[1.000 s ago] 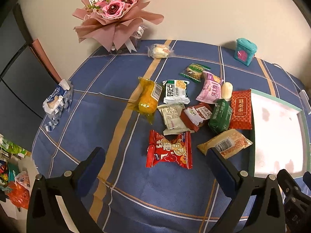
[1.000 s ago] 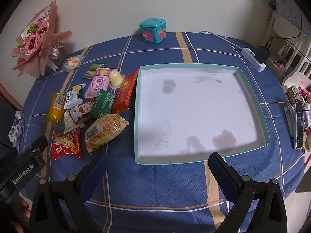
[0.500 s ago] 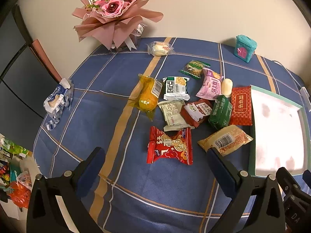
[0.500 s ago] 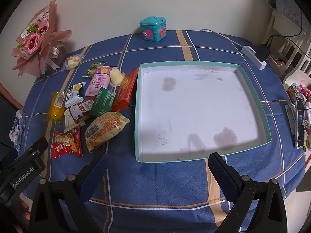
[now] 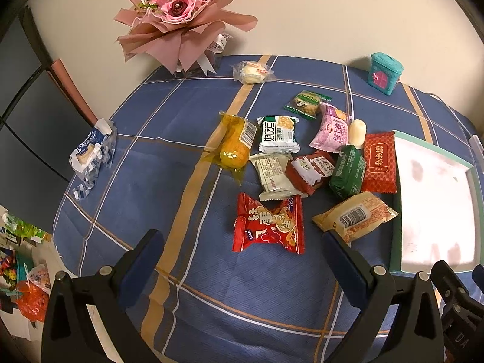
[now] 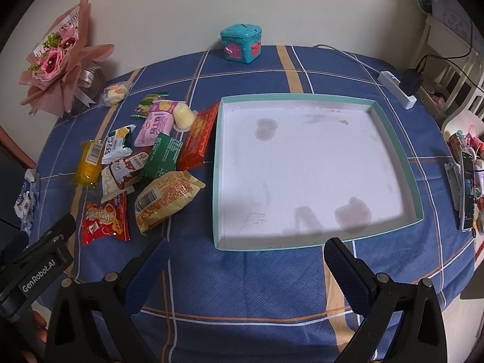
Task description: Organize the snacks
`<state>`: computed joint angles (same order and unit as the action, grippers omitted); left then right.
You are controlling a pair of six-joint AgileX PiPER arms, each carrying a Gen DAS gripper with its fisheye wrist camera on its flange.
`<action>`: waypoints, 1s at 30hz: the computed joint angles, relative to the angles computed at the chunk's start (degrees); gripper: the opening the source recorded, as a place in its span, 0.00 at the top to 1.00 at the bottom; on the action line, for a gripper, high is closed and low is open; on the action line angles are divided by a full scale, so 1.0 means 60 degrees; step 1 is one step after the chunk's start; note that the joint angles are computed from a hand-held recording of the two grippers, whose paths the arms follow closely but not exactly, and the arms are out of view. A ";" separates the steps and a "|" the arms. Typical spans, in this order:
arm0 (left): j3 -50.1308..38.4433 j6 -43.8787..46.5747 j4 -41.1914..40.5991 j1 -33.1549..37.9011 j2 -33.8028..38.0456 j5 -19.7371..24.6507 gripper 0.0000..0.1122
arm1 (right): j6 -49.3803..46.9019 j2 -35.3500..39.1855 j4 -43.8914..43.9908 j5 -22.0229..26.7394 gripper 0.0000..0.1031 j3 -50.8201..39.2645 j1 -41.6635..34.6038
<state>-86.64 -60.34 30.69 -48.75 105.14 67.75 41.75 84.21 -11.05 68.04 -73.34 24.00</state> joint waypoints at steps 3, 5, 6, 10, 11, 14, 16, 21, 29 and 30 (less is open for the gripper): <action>0.0008 0.0004 0.0000 0.0005 -0.0011 -0.0008 0.08 | 0.0021 -0.0005 -0.0020 0.0013 0.00 -0.0008 0.0020; 0.0014 0.0014 -0.0013 0.0015 -0.0018 -0.0002 0.08 | 0.0030 -0.0001 -0.0036 0.0028 0.00 -0.0011 0.0046; 0.0024 0.0003 -0.0012 0.0014 -0.0018 -0.0012 0.08 | 0.0041 0.0006 -0.0038 0.0036 0.00 -0.0022 0.0060; 0.0089 0.0004 -0.0044 0.0042 -0.0042 -0.0042 0.08 | 0.0081 0.0026 -0.0070 0.0083 0.00 -0.0054 0.0136; 0.0105 0.0007 -0.0049 0.0048 -0.0048 -0.0057 0.08 | 0.0087 0.0032 -0.0077 0.0092 0.00 -0.0062 0.0158; 0.0160 0.0008 -0.0079 0.0091 -0.0061 -0.0099 0.08 | 0.0086 0.0038 -0.0084 0.0124 0.00 -0.0092 0.0210; 0.0185 0.0013 -0.0105 0.0116 -0.0063 -0.0128 0.08 | 0.0088 0.0048 -0.0099 0.0134 0.00 -0.0103 0.0247; 0.0220 -0.0058 -0.0124 0.0158 -0.0067 -0.0152 0.08 | 0.0068 0.0095 -0.0068 0.0135 0.00 -0.0102 0.0278; 0.0644 -0.0555 -0.0437 0.0830 -0.0106 -0.0453 0.08 | -0.0616 0.0435 0.1027 -0.0650 0.00 -0.0041 0.0023; 0.0691 -0.0545 -0.0499 0.0921 -0.0085 -0.0510 0.08 | -0.0748 0.0564 0.1219 -0.0784 0.00 -0.0092 -0.0011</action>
